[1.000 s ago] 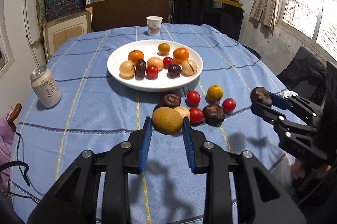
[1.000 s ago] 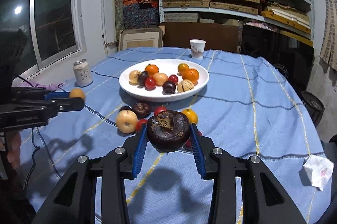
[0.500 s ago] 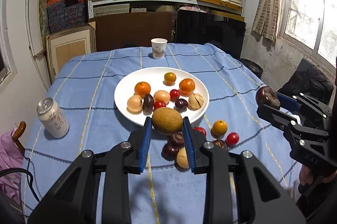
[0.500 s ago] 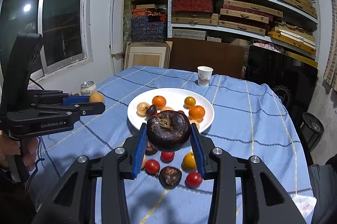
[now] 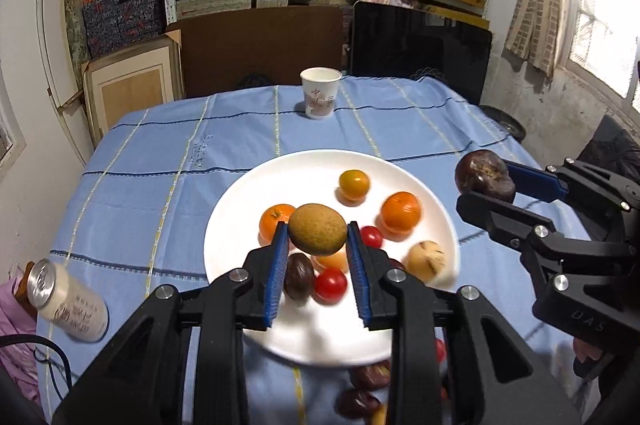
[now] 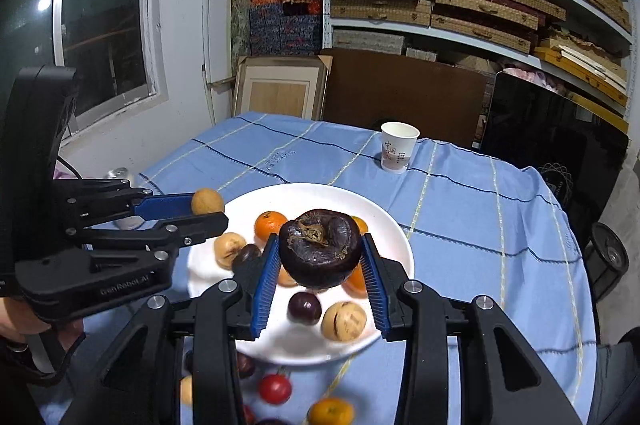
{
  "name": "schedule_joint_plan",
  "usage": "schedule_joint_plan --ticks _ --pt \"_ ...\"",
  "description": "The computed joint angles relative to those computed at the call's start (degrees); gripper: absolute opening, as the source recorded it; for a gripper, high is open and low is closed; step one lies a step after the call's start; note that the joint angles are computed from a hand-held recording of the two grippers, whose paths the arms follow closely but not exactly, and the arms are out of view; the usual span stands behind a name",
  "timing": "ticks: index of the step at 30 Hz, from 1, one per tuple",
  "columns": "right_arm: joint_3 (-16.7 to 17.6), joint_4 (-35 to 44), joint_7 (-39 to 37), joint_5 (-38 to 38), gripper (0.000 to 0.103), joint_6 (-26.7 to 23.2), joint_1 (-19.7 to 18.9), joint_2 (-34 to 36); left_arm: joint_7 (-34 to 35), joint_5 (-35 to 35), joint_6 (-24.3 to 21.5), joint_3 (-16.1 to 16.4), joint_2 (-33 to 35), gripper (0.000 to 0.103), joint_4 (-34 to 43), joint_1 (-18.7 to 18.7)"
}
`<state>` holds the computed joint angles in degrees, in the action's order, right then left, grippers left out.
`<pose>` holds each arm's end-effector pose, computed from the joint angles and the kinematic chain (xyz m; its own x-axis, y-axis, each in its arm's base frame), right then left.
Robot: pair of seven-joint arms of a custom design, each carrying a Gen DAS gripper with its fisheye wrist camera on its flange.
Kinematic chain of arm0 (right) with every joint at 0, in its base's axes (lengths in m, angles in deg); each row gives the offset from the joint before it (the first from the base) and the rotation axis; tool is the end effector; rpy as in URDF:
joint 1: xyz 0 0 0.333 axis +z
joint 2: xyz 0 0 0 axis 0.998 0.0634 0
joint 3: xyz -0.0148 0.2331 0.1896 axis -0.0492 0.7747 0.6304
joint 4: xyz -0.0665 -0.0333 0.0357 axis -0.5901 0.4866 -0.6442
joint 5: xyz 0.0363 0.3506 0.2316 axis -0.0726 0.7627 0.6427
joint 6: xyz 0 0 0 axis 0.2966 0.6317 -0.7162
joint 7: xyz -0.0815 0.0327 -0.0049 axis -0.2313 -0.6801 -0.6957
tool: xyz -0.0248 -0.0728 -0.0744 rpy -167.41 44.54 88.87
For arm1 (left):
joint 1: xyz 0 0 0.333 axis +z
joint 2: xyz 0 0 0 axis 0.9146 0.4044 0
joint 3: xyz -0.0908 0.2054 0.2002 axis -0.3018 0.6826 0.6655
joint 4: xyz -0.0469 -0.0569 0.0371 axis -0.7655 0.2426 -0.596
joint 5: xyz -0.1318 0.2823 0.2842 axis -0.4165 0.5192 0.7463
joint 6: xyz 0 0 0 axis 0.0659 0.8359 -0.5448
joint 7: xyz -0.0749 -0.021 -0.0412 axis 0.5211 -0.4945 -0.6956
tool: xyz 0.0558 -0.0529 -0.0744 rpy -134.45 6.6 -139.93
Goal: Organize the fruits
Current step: 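Carry the tan fruit and dark plum onto the plate and open both tools, then grasp the striped pale melon with the left tool while the right tool grasps a red tomato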
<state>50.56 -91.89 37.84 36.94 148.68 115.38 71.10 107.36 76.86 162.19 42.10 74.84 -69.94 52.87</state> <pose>0.6584 0.3163 0.5007 0.3109 -0.9504 0.0046 -0.5548 -0.1854 -0.8111 0.7041 -0.2938 0.5043 -0.3138 -0.9494 0.0111 -0.6443 0.2043 -0.7370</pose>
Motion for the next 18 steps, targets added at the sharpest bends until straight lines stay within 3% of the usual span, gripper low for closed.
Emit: schedule_joint_plan --ticks 10,12,15,18 --pt "4.1 16.4 -11.2 10.4 0.041 -6.2 -4.2 13.7 1.9 -1.1 -8.2 1.7 15.6 0.031 19.8 -1.1" --pt "4.2 17.8 -12.5 11.9 0.046 -6.8 -4.1 14.8 1.3 -0.8 -8.0 2.3 16.0 0.050 20.2 -1.4" --pt "2.9 16.1 -12.0 12.4 0.049 -5.1 -3.0 13.6 -0.6 0.4 -5.4 3.3 13.6 0.062 16.4 -1.7" --pt "2.0 11.0 -11.0 12.7 0.049 -2.8 -2.2 9.9 -2.6 0.7 -2.7 3.1 9.4 0.066 10.6 -0.9"
